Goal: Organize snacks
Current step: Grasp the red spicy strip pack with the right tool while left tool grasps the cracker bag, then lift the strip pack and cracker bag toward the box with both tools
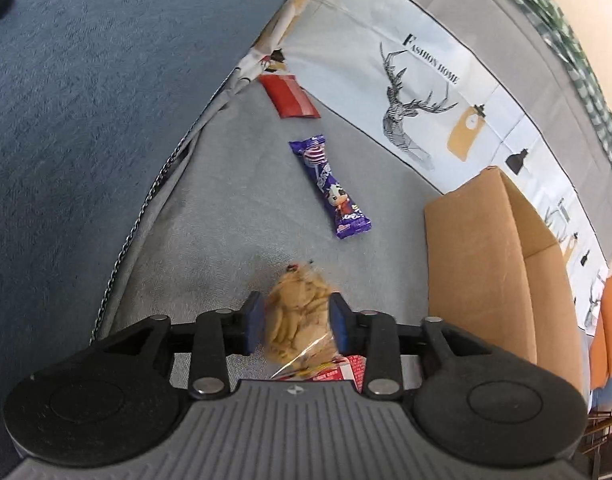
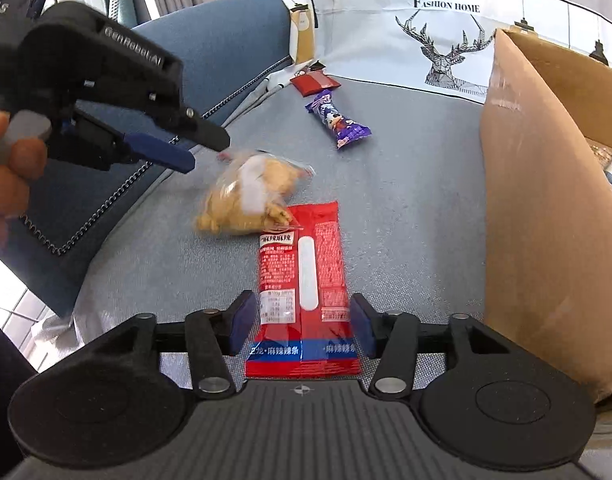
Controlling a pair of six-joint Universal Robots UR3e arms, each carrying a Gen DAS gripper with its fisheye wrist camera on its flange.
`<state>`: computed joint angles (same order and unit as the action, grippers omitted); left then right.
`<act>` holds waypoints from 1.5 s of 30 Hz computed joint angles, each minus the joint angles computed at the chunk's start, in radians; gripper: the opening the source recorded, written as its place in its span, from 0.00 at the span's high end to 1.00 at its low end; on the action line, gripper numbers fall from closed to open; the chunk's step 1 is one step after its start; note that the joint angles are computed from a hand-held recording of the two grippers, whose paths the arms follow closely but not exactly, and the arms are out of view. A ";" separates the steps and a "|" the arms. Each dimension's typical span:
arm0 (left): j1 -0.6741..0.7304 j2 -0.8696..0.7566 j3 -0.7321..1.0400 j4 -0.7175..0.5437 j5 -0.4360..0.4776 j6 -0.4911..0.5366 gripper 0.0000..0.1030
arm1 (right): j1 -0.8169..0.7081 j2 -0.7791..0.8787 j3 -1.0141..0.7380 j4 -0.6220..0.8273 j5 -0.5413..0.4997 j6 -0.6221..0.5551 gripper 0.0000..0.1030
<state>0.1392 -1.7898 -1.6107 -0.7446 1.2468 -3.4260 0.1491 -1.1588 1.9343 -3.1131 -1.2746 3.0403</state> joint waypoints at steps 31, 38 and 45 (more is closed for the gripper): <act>-0.120 -0.228 0.280 -0.177 0.073 -0.093 0.30 | 0.019 0.089 -0.050 -0.080 -0.032 0.000 0.54; -0.115 -0.209 0.252 -0.151 0.084 -0.098 0.52 | 0.021 0.070 -0.022 -0.115 -0.064 0.011 0.55; -0.087 -0.197 0.234 -0.167 0.060 -0.129 0.51 | 0.034 0.086 -0.052 -0.070 -0.119 0.027 0.53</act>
<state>0.0519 -1.9863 -1.3764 -0.9112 1.3068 -3.5547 0.1827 -1.0727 1.8822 -3.1834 -1.3935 3.0676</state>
